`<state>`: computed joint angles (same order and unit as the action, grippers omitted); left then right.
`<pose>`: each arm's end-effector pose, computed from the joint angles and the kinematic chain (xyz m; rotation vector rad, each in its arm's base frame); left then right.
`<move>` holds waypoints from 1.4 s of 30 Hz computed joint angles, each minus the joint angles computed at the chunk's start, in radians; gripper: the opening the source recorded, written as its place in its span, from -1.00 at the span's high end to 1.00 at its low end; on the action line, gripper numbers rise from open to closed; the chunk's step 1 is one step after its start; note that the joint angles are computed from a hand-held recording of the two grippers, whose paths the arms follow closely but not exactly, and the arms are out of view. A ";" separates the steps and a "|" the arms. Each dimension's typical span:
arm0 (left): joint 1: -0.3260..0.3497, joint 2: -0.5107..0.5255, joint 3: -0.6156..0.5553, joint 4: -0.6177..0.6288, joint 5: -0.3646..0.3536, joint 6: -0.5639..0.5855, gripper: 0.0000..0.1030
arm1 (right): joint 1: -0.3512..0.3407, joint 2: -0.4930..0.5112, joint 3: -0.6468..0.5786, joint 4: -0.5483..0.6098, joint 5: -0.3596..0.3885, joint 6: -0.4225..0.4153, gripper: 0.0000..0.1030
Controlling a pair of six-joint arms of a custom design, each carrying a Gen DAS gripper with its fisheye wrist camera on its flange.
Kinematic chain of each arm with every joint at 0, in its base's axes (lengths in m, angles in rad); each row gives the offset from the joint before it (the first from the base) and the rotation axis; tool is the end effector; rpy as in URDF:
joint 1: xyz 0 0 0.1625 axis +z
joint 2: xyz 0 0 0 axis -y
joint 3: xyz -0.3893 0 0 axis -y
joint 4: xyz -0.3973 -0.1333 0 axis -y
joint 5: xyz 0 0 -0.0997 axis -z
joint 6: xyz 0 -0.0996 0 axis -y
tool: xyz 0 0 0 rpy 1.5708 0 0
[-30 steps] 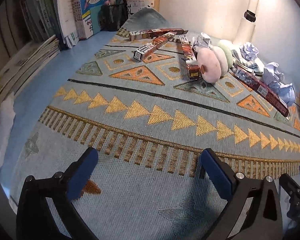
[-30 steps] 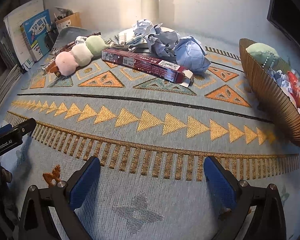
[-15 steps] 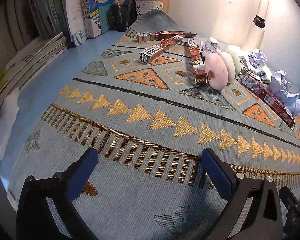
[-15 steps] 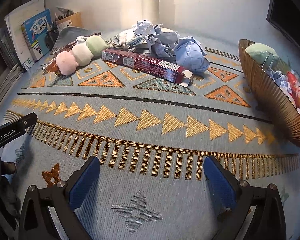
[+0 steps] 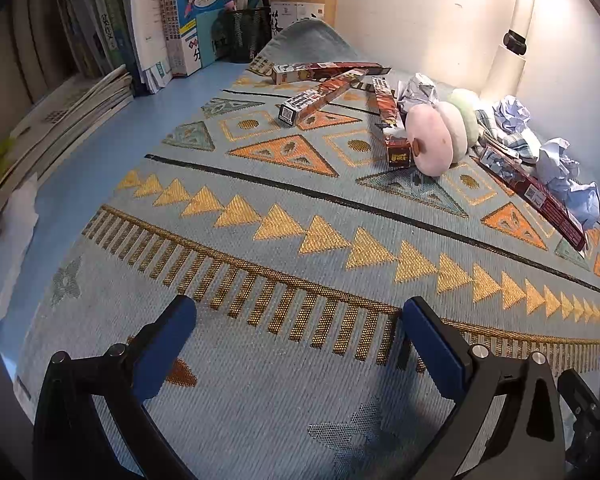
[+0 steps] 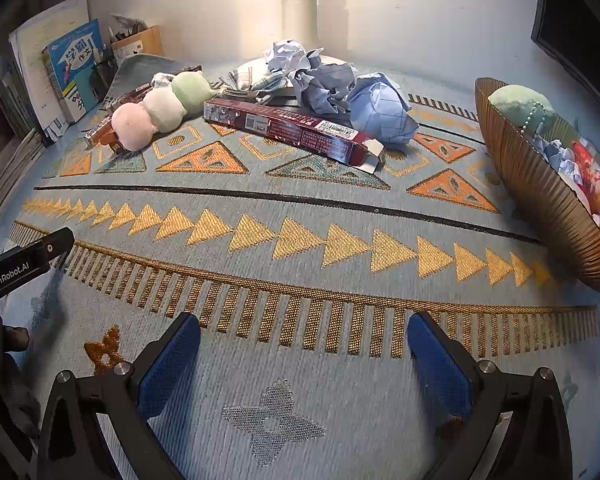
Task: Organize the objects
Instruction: 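Move both open grippers back over the carpet toward the remaining items, then grasp another pastel dango plush with the left gripper while the right grasps the red box, then lift the dango plush with the left gripper while the right lifts the red box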
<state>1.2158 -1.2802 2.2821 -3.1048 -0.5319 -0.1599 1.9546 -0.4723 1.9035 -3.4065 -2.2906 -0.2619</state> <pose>0.0535 -0.4860 0.2078 -0.1220 2.1359 -0.8648 0.2586 -0.4597 -0.0834 0.5845 -2.3295 0.5450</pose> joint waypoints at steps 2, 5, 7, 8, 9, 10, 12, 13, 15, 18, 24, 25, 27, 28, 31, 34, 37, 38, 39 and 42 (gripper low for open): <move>0.000 0.001 -0.001 0.000 0.000 0.000 -1.00 | -0.001 -0.005 -0.005 0.019 0.003 -0.005 -1.00; 0.000 0.000 -0.001 0.005 -0.001 -0.002 -1.00 | -0.007 -0.020 -0.006 0.058 0.021 -0.030 -1.00; 0.003 -0.022 -0.007 0.064 -0.021 -0.004 -0.99 | -0.013 -0.038 -0.005 0.101 0.040 -0.046 -1.00; 0.009 -0.039 -0.014 0.102 -0.048 0.008 -0.98 | -0.019 -0.050 -0.002 0.118 0.062 -0.056 -1.00; 0.014 -0.049 -0.020 0.107 -0.081 0.046 -0.98 | -0.026 -0.066 0.005 0.113 0.097 -0.073 -0.86; 0.013 -0.047 -0.023 0.080 -0.089 0.102 -0.98 | -0.030 -0.080 0.007 0.106 0.129 -0.093 -0.60; -0.004 -0.010 -0.038 -0.024 -0.056 0.247 -0.98 | -0.026 -0.097 -0.017 0.100 0.168 -0.120 -0.56; -0.011 0.011 -0.054 -0.077 -0.054 0.336 -0.98 | -0.024 -0.100 -0.039 0.103 0.185 -0.127 -0.56; -0.017 0.048 -0.099 -0.138 -0.067 0.471 -0.98 | -0.024 -0.087 -0.105 0.133 0.210 -0.148 -0.56; -0.018 0.110 -0.185 -0.187 -0.108 0.618 -0.98 | -0.027 -0.027 -0.239 0.244 0.183 -0.174 -0.49; -0.003 0.229 -0.331 -0.195 -0.151 0.762 -0.98 | -0.047 0.079 -0.418 0.333 0.121 -0.207 -0.18; -0.001 0.237 -0.343 -0.176 -0.155 0.760 -0.93 | -0.051 0.083 -0.431 0.342 0.121 -0.207 -0.18; 0.005 0.259 -0.373 -0.136 -0.152 0.761 -0.73 | -0.061 0.092 -0.460 0.388 0.124 -0.201 -0.18; 0.009 0.266 -0.387 -0.099 -0.153 0.749 -0.58 | -0.064 0.096 -0.470 0.409 0.127 -0.199 -0.18; 0.022 0.270 -0.408 -0.013 -0.167 0.709 -0.14 | -0.064 0.099 -0.469 0.442 0.137 -0.204 -0.14; 0.025 0.248 -0.396 0.035 -0.207 0.670 0.12 | -0.056 0.076 -0.425 0.449 0.159 -0.194 0.19; 0.016 0.211 -0.358 0.041 -0.220 0.632 0.36 | -0.036 0.044 -0.359 0.433 0.159 -0.173 0.55; 0.015 0.187 -0.342 0.069 -0.235 0.593 0.37 | -0.030 0.027 -0.331 0.433 0.164 -0.152 0.60; 0.015 0.158 -0.324 0.098 -0.260 0.553 0.37 | -0.024 0.006 -0.294 0.423 0.166 -0.128 0.67; 0.004 0.066 -0.245 0.151 -0.303 0.465 0.38 | 0.001 -0.049 -0.169 0.325 0.166 -0.108 0.68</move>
<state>1.2197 -1.2141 2.0372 -2.9543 -0.8349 0.3052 1.9552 -0.5215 1.7340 -3.0818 -2.1244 -0.3704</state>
